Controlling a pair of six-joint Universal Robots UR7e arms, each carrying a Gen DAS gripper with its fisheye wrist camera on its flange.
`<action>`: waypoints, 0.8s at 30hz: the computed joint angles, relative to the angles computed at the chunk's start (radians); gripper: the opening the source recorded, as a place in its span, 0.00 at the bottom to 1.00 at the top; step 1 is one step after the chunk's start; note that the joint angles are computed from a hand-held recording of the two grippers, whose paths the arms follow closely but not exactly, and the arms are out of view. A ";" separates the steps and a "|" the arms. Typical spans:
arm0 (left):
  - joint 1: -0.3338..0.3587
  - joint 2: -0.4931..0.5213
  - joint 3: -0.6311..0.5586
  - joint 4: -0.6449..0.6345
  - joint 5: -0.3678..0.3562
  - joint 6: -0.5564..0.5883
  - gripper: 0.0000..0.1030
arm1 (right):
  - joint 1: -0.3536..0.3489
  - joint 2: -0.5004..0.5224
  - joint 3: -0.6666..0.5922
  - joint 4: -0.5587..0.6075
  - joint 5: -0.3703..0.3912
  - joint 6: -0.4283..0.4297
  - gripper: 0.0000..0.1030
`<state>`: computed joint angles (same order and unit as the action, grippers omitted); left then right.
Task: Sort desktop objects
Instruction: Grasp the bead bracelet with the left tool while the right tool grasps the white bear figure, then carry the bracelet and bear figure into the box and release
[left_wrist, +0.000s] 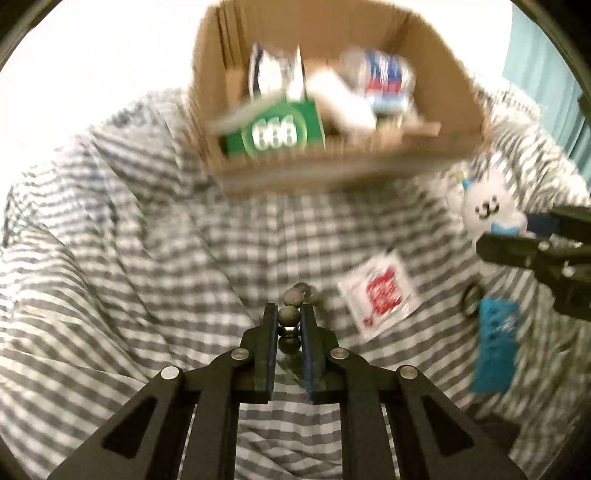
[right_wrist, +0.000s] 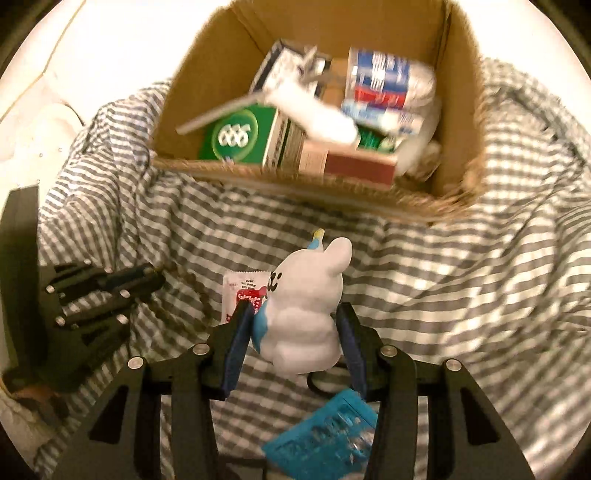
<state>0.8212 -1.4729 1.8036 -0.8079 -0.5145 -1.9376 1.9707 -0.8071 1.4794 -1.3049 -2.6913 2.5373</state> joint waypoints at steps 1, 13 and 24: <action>-0.020 0.007 -0.011 0.034 0.007 -0.036 0.11 | 0.010 0.009 -0.031 0.064 0.004 0.038 0.45; -0.104 0.052 -0.155 0.354 0.081 -0.310 0.11 | 0.096 0.111 -0.345 0.634 0.034 0.245 0.45; 0.002 0.127 -0.389 0.527 0.267 -0.293 0.11 | 0.065 0.011 -0.336 0.856 -0.027 0.219 0.45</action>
